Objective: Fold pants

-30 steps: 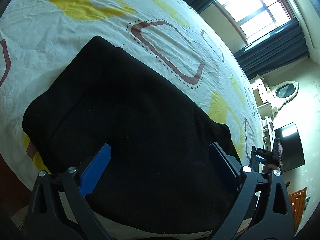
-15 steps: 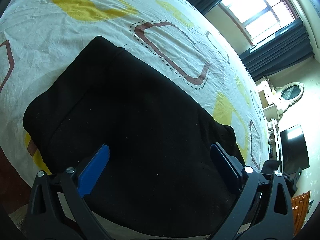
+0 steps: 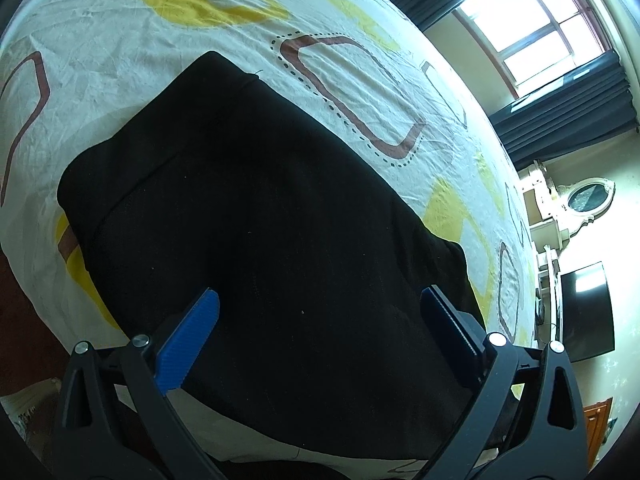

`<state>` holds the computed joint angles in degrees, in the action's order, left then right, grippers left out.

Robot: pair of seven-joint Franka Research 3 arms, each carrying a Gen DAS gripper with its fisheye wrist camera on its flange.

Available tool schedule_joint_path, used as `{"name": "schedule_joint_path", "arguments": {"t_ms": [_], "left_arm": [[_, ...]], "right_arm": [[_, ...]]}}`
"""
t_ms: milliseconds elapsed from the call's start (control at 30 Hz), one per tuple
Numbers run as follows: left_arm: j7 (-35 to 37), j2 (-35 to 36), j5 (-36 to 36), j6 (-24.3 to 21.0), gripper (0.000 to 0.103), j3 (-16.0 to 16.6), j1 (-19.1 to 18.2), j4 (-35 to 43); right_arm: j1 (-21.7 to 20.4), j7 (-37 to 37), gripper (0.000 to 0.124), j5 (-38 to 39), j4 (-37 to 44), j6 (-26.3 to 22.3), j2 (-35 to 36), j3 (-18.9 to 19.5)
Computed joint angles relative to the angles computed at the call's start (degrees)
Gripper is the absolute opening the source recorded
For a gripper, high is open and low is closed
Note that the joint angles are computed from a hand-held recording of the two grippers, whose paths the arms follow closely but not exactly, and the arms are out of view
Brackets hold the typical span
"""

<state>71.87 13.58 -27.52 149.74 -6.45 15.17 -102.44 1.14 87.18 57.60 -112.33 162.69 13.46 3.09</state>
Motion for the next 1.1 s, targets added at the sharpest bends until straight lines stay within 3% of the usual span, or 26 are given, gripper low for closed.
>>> {"name": "schedule_joint_path", "arguments": {"t_ms": [67, 167, 200, 233, 267, 333, 433, 533, 567, 767, 867, 967, 1033, 1067, 1100], "left_arm": [[0.1, -0.4, -0.4, -0.2, 0.100, -0.1, 0.1, -0.4], [-0.1, -0.8, -0.2, 0.0, 0.100, 0.1, -0.2, -1.1], [-0.3, -0.9, 0.1, 0.1, 0.100, 0.2, -0.3, -1.3], [-0.4, -1.0, 0.4, 0.1, 0.100, 0.3, -0.4, -1.4], [-0.7, -1.1, 0.7, 0.1, 0.100, 0.4, -0.5, -1.4], [-0.3, -1.4, 0.1, 0.2, 0.100, 0.2, -0.5, -1.8], [1.8, -1.6, -2.0, 0.0, 0.100, -0.2, -0.2, -2.1], [2.1, -1.4, -1.3, -0.5, 0.100, 0.1, -0.5, -1.8], [2.2, -1.4, -1.2, -0.7, 0.100, 0.1, -0.6, -1.8], [3.8, -1.6, -3.1, -1.0, 0.100, 0.1, -0.3, -1.9], [3.9, -1.7, -3.2, -1.0, 0.100, 0.2, -0.4, -2.0], [4.4, -1.9, -3.2, -1.4, 0.100, 0.2, -0.5, -2.1], [4.7, -1.8, -3.5, -1.7, 0.100, 0.3, -0.4, -2.0], [4.8, -1.7, -3.5, -1.9, 0.100, 0.3, -0.5, -1.8], [4.8, -1.5, -3.4, -1.9, 0.100, 0.3, -0.5, -1.7]], "right_arm": [[-1.9, -6.2, 0.031, 8.1, 1.3, -1.1, 1.0, 1.9], [-2.2, -11.0, 0.033, 15.4, 2.3, -0.4, 2.1, 2.6], [-2.2, -11.5, 0.031, 15.7, 2.6, -0.1, 2.4, 2.6], [-0.8, -8.9, 0.011, 11.9, 2.4, 0.4, 2.4, 1.3], [0.6, -6.5, 0.006, 7.9, 2.1, 1.0, 2.1, -0.1], [-0.7, -8.7, 0.006, 10.3, 1.0, 2.9, 0.8, 1.2], [-1.4, -6.8, 0.006, 10.5, 0.4, 0.9, 1.0, 0.1], [-3.8, -16.3, 0.005, 23.5, 0.3, -0.1, 1.8, 2.2], [-3.4, -16.7, 0.005, 24.2, 0.5, 0.0, 1.9, 1.8], [0.1, -11.2, 0.006, 15.7, -0.3, 3.5, 0.2, -0.1], [-1.0, -11.7, 0.006, 14.8, 0.4, 0.8, 1.2, -0.1], [-3.2, -17.6, 0.006, 22.2, -0.9, -1.0, 0.3, 0.6], [-3.1, -16.8, 0.014, 22.3, -2.3, -1.4, -1.1, -0.5], [-2.3, -13.5, 0.031, 18.6, -3.6, 0.6, -2.1, -1.5], [-2.2, -13.0, 0.038, 17.7, -4.7, 2.1, -3.2, -2.0]]}}
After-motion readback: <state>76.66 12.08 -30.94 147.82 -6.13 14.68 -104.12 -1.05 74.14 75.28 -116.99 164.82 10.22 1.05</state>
